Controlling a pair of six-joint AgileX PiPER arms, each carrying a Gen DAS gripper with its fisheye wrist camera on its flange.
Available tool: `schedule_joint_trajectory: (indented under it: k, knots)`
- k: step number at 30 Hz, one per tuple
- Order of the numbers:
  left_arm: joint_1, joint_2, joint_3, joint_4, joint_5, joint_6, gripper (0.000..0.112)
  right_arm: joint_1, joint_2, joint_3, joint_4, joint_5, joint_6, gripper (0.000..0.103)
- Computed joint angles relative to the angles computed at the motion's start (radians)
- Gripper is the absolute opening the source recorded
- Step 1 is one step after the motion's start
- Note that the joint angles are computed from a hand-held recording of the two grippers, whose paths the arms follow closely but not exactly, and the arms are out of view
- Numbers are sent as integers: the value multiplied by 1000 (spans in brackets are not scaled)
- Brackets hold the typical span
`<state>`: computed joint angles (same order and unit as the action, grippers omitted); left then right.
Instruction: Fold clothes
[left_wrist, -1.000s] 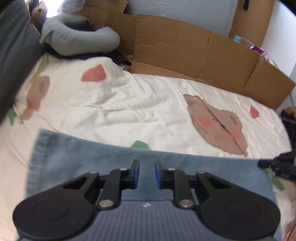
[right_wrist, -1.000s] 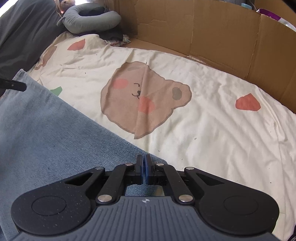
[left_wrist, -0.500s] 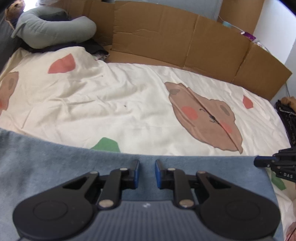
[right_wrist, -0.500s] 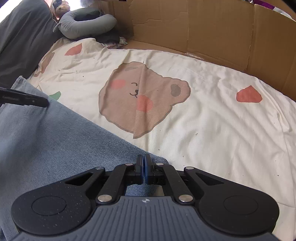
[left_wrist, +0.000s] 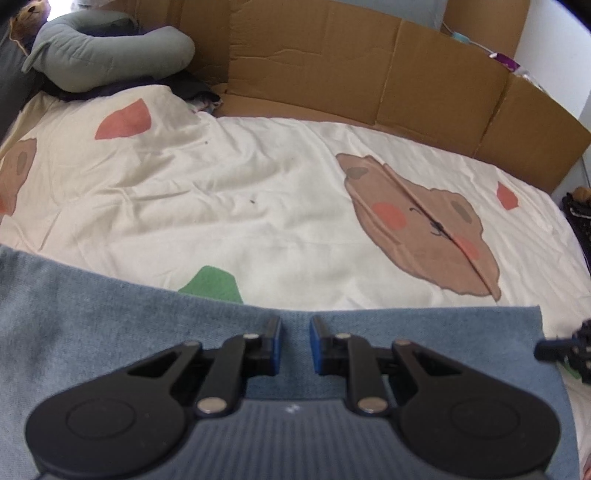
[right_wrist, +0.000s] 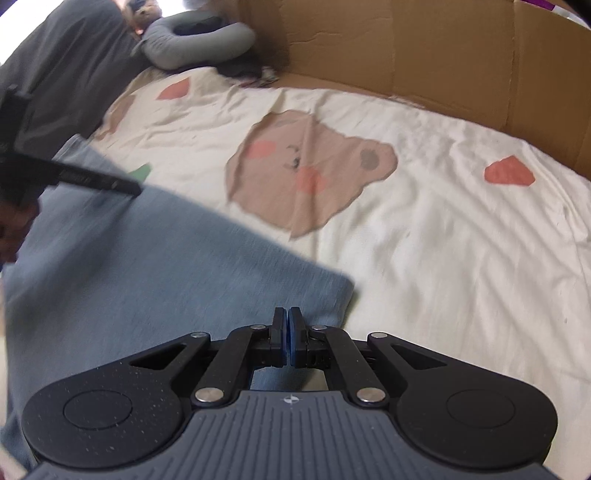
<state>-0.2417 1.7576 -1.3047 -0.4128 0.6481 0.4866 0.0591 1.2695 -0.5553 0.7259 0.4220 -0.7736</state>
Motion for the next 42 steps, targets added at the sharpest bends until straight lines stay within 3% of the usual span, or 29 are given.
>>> schedule_joint_trajectory:
  k: [4,8,20,28,33,42]
  knots:
    - [-2,-24,12,10,6,-2,19,15,-70,18,-89,61,66,4]
    - [10,-63,37,-32,46,15,30,37,-134,29,-163,125,131,4]
    - [-46,-276,283,-23,84,34,36,165,-288,22,-340,337,390,6]
    - [-31,-416,391,-38,171,44,37,237,-365,27,-383,467,520,6]
    - [4,-491,442,-37,233,67,37,238,-385,24,-355,543,493,6]
    - [41,-545,484,-47,301,112,35,299,-382,16,-358,587,505,6]
